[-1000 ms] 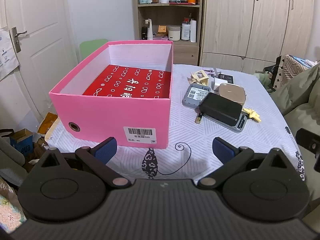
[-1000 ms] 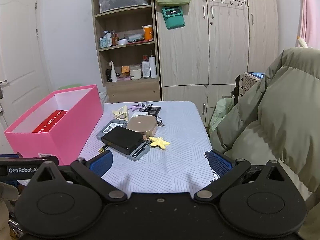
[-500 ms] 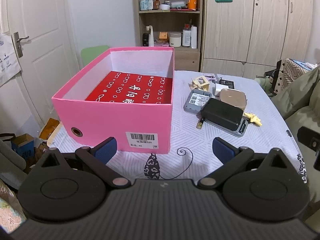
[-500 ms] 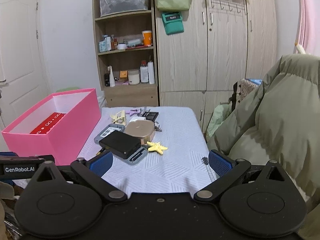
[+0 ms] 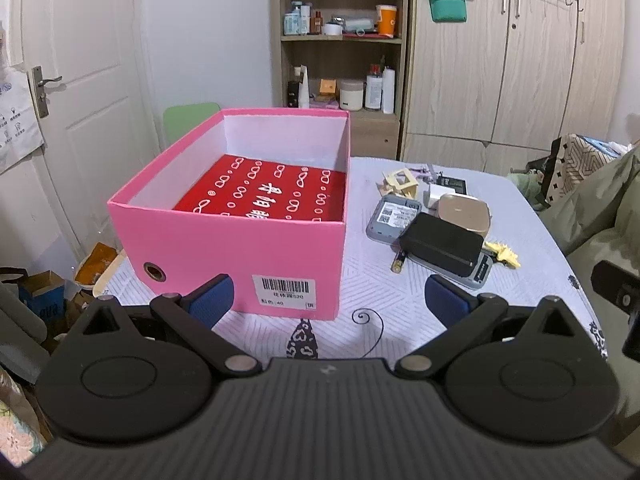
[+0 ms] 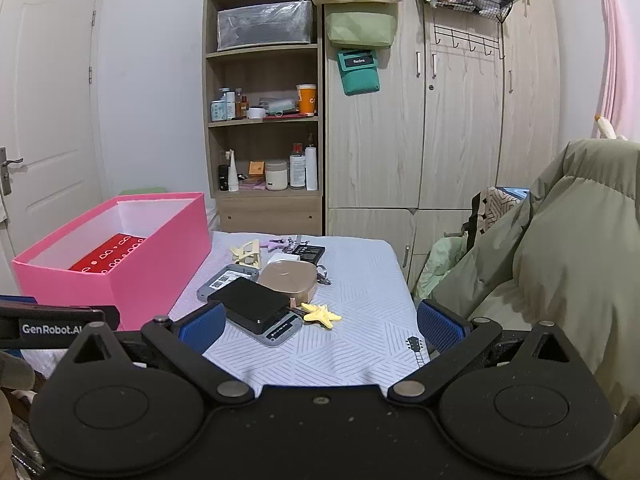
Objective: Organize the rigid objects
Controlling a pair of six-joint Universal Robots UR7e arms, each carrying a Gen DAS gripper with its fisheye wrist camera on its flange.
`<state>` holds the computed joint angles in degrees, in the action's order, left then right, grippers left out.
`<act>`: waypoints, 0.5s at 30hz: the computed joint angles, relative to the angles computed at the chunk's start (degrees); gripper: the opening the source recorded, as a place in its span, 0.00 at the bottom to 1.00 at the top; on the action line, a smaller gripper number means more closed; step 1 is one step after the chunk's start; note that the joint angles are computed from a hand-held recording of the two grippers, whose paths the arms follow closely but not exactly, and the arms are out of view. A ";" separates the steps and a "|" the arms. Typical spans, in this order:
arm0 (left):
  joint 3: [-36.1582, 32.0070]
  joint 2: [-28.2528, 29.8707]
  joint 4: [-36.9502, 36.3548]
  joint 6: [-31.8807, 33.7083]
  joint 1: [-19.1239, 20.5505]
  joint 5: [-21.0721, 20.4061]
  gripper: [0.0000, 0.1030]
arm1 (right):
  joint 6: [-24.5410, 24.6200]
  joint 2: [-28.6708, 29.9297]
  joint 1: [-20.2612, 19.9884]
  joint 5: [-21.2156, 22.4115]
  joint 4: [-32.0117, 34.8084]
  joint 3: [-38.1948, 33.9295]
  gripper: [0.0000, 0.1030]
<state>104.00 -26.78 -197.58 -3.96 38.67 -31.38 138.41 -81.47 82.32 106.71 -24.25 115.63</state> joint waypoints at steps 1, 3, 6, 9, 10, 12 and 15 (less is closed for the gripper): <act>-0.05 0.29 -1.09 0.76 -0.04 0.22 1.00 | -0.06 0.02 0.03 0.13 -0.19 0.04 1.00; -0.19 0.69 -2.25 1.87 -0.12 0.66 1.00 | -0.09 0.03 0.01 0.30 -0.42 0.08 1.00; -0.32 1.15 -3.29 3.16 -0.27 1.30 1.00 | 0.11 0.11 -0.06 0.52 -0.25 -0.06 1.00; -0.48 1.52 -4.26 4.40 -0.39 1.60 1.00 | 0.18 0.37 0.03 0.88 -0.25 -0.32 1.00; -0.53 1.63 -4.59 4.82 -0.41 1.68 1.00 | 0.20 0.41 0.03 0.94 -0.31 -0.30 1.00; -0.54 1.79 -5.23 5.46 -0.48 1.78 1.00 | 0.19 0.51 0.01 1.01 -0.38 -0.36 1.00; -0.42 1.66 -4.74 5.14 -0.48 1.70 1.00 | 0.25 0.63 0.04 1.24 -0.30 -0.47 1.00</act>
<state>103.58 -25.12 -202.32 1.18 38.20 -29.68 138.66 -80.84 82.36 107.95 -24.55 115.17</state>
